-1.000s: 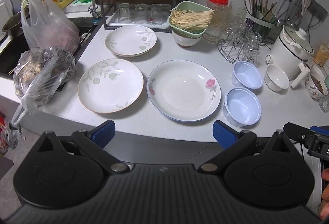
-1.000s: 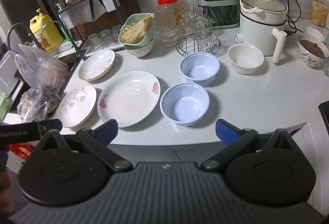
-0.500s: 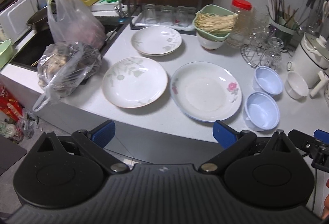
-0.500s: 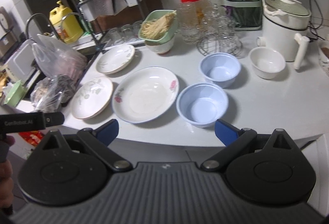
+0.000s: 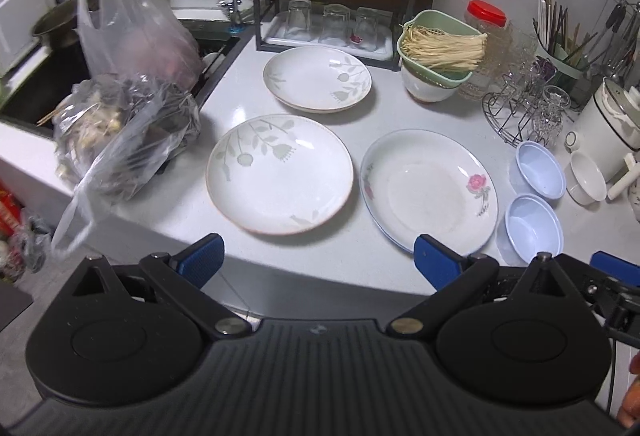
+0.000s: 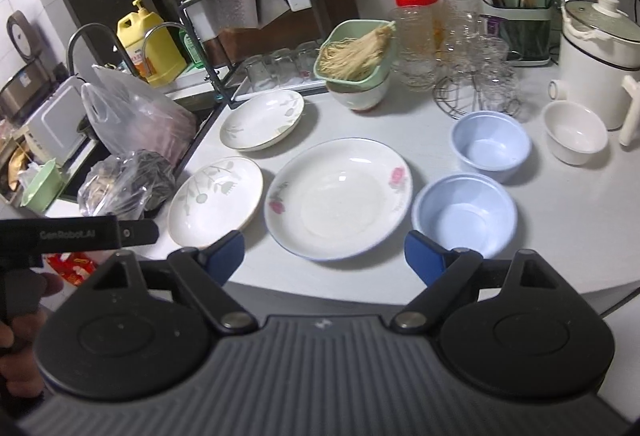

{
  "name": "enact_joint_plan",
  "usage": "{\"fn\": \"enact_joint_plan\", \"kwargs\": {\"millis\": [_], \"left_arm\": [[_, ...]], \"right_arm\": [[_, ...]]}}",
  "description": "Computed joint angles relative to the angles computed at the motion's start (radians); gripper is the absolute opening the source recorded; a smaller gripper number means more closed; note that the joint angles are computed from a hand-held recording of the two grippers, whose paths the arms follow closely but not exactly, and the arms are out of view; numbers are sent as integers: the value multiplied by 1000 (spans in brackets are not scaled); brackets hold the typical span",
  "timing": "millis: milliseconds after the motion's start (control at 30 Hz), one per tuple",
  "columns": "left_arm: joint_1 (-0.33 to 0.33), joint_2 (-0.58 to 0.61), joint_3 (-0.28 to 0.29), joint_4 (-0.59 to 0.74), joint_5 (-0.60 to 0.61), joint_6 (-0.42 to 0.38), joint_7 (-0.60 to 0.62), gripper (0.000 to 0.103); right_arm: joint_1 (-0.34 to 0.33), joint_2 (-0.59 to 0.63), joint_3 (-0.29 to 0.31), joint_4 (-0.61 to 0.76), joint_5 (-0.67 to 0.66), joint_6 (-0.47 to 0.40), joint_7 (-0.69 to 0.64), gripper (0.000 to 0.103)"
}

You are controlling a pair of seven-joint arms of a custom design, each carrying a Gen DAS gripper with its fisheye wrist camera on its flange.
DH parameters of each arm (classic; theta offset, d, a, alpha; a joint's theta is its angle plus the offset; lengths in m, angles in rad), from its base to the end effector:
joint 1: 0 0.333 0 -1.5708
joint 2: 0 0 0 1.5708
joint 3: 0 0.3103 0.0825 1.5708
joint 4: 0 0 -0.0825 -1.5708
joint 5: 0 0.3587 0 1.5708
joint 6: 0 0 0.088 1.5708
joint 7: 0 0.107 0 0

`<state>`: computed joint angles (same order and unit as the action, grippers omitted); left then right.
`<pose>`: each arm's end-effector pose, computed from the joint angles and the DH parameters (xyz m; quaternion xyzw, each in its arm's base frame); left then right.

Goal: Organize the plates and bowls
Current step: 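Grasp the rim of the large leaf-pattern plate with both grippers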

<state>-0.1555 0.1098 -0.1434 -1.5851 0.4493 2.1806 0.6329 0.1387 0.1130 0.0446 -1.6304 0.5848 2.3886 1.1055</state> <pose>0.5893 -0.1594 0.6204 -0.8119 0.4951 -0.1989 0.2370 0.6084 0.1162 0.6207 -0.7514 0.5272 -0.0888 0.3868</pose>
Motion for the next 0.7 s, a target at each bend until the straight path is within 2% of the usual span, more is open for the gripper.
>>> {"fn": "enact_joint_plan", "kwargs": {"millis": [300,433,533,600,667,700], "left_arm": [[154,9,53,-93,-279,231,376,101],[209,66,59,-68,-402,269,557,99],[243,120,57,-23,-472,265,673,91],[267,161,53,13,-519,256,752,87],[280,199,53,45,-533,253,811,82],[285,222,54,66,-536,249,837,80]], "right_arm": [[115,109,31,87,-250,115,365,88],[155,178,43,153,-325,121,479,87],[181,242,49,230,-362,80,551,75],[204,283,41,278,-402,49,616,74],[217,324,38,327,-425,20,671,61],[223,341,36,346,-434,7,694,59]]}}
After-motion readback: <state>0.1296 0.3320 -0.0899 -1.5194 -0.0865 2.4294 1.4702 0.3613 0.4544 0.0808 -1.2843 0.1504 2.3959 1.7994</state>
